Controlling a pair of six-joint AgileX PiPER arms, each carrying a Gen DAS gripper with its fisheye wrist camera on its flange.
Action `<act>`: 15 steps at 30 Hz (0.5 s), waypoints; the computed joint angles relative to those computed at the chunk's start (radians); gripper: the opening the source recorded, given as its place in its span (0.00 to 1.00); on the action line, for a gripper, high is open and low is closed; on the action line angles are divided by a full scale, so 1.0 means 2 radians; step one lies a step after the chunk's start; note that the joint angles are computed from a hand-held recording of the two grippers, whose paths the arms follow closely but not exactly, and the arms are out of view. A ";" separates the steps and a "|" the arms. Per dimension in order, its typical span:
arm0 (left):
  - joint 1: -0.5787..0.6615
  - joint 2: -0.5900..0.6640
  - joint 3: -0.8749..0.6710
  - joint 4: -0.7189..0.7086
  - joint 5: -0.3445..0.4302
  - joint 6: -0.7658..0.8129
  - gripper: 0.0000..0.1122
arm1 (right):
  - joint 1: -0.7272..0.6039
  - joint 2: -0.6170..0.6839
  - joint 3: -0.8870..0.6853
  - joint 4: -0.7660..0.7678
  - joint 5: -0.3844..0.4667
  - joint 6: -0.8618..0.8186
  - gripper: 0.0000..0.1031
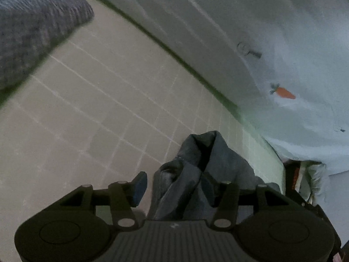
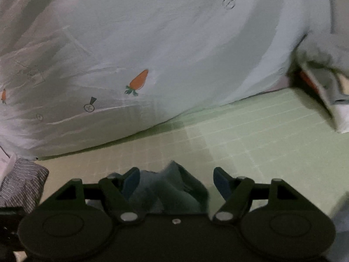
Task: Fold clothes
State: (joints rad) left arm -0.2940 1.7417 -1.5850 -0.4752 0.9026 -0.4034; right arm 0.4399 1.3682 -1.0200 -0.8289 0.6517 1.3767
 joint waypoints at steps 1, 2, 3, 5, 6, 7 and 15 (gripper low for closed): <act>0.002 0.017 -0.011 -0.014 0.006 0.003 0.51 | -0.009 0.015 -0.011 0.014 -0.008 -0.016 0.73; 0.003 0.034 -0.023 -0.026 0.012 0.006 0.51 | -0.021 0.030 -0.026 0.046 -0.011 -0.046 0.74; 0.002 0.045 -0.029 -0.035 0.014 0.004 0.51 | -0.032 0.046 -0.041 0.078 -0.013 -0.077 0.74; -0.003 0.054 -0.028 -0.048 0.005 0.005 0.49 | -0.052 0.073 -0.069 0.166 -0.009 -0.151 0.74; -0.005 0.055 -0.025 -0.048 0.001 0.011 0.40 | -0.064 0.079 -0.073 0.207 -0.014 -0.183 0.74; -0.003 0.052 -0.019 -0.056 -0.003 0.026 0.25 | -0.073 0.080 -0.068 0.239 -0.029 -0.208 0.62; 0.039 -0.106 0.085 -0.109 -0.058 0.076 0.15 | -0.105 -0.020 -0.011 0.249 -0.146 -0.264 0.02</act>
